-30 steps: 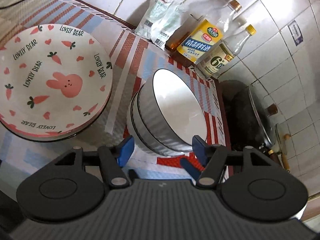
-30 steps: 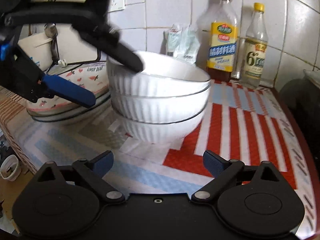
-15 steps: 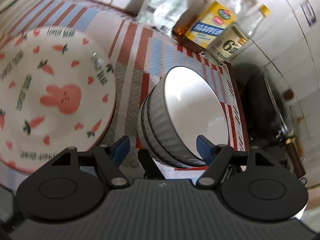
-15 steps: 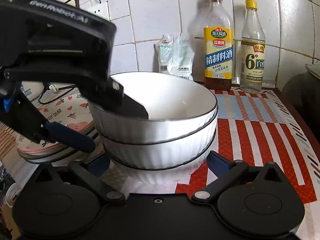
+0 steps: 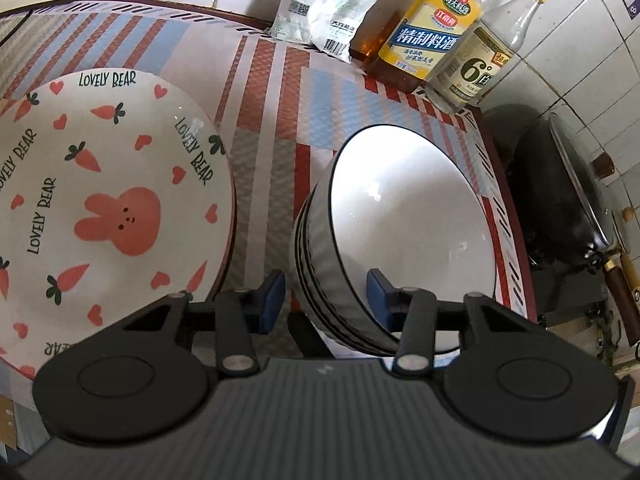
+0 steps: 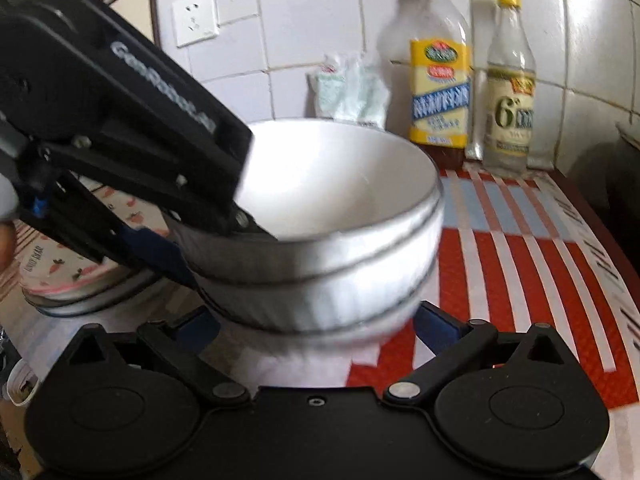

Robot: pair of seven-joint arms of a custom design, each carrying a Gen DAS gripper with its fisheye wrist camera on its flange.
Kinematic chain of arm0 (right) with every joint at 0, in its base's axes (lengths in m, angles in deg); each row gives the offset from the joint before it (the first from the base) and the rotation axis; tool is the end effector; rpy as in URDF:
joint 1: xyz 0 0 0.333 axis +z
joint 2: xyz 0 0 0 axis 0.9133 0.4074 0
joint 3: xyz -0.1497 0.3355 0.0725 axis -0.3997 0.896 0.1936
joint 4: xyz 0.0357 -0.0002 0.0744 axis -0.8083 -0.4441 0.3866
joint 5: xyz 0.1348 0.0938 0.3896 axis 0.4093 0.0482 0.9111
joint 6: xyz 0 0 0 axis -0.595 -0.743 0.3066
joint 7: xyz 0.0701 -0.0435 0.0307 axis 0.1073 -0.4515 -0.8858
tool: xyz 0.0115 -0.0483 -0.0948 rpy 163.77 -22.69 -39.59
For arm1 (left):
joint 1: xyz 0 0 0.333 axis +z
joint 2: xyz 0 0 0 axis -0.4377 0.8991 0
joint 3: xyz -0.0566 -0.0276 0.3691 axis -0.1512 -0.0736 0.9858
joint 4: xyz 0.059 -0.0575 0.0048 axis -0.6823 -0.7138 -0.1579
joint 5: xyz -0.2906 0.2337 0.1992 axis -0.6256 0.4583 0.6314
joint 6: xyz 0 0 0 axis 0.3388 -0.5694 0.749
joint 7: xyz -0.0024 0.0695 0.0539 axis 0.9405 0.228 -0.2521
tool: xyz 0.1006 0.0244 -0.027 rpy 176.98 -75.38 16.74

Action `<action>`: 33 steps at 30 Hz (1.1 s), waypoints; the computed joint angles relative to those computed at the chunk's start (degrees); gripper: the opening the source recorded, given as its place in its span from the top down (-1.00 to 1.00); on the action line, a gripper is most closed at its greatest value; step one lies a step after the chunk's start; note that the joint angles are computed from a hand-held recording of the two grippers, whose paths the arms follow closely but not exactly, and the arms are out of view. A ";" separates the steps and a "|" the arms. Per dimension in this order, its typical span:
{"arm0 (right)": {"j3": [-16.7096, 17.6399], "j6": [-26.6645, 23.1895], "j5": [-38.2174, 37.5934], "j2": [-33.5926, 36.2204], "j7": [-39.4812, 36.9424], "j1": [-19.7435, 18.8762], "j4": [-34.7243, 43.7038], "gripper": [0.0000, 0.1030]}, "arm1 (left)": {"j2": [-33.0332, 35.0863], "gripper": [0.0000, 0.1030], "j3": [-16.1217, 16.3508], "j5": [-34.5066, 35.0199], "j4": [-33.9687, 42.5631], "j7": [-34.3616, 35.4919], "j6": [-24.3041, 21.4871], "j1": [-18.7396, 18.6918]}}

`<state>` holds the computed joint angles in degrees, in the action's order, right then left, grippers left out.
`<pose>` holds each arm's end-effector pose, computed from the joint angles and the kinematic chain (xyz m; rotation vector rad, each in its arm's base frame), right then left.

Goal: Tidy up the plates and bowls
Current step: 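Close the left gripper on the rim of the bowl stack, then lift the bowl stack with the left gripper and carry it over the plates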

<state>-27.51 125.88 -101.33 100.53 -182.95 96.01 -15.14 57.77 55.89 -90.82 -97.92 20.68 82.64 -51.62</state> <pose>0.6192 0.3663 0.4267 -1.6679 1.5668 -0.7897 0.7422 -0.4850 0.5077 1.8741 -2.2604 0.9747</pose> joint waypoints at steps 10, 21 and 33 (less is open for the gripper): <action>-1.30 0.43 -2.62 1.02 3.87 0.93 1.05 -1.00 | -2.52 0.16 0.05 0.80 -6.33 1.41 7.04 0.06; 1.52 -2.81 -7.93 1.17 9.98 -0.49 1.28 -1.00 | -4.00 0.19 -0.43 2.09 -10.64 4.38 12.54 0.44; 1.87 -5.53 -6.74 1.25 10.64 -0.09 1.44 -1.00 | -3.56 0.18 0.62 5.26 -8.56 8.95 9.88 -0.90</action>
